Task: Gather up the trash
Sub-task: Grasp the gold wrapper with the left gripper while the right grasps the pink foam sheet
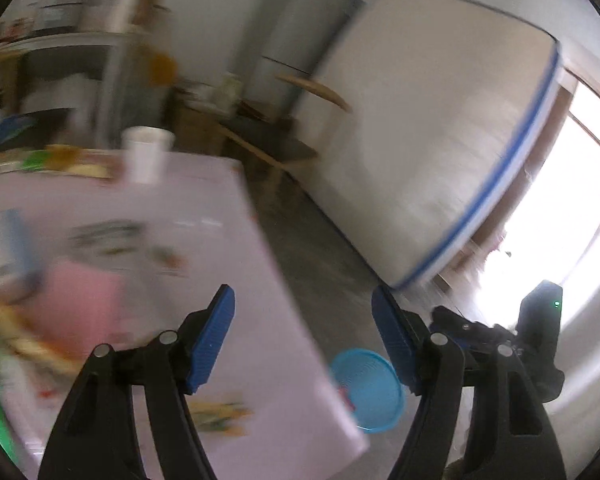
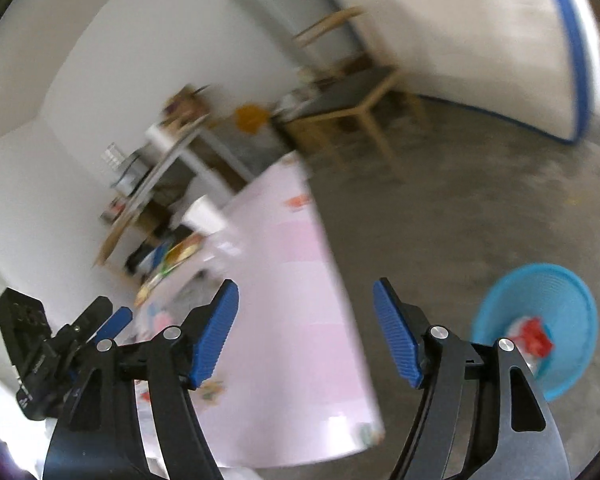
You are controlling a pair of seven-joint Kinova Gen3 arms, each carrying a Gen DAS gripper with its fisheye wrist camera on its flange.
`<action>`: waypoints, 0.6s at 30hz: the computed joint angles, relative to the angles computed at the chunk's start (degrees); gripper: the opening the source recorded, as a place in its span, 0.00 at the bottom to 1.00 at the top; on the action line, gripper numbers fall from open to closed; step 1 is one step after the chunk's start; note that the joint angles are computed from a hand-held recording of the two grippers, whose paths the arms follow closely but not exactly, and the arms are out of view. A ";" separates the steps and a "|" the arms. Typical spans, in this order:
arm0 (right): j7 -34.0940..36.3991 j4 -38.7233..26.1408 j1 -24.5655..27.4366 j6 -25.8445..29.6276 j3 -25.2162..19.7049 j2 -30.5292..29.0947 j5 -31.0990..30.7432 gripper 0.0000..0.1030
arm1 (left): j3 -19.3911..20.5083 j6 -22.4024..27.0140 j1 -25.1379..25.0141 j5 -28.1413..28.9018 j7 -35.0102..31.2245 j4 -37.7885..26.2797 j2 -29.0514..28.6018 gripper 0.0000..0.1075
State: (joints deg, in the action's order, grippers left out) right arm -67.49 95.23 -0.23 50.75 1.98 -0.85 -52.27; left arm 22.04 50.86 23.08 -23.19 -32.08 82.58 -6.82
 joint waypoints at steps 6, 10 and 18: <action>-0.28 -8.11 -4.28 4.53 -4.99 6.19 -0.35 0.65 | -2.37 6.30 -6.35 1.73 3.52 7.13 -11.60 0.64; -2.56 -13.12 -6.31 7.10 -8.20 10.42 0.71 0.65 | -6.86 6.95 -7.43 8.26 0.38 10.14 -14.46 0.64; -12.97 -22.96 -10.32 10.63 -12.38 18.35 5.51 0.60 | -5.35 6.35 -13.24 12.57 -2.48 11.23 -12.12 0.63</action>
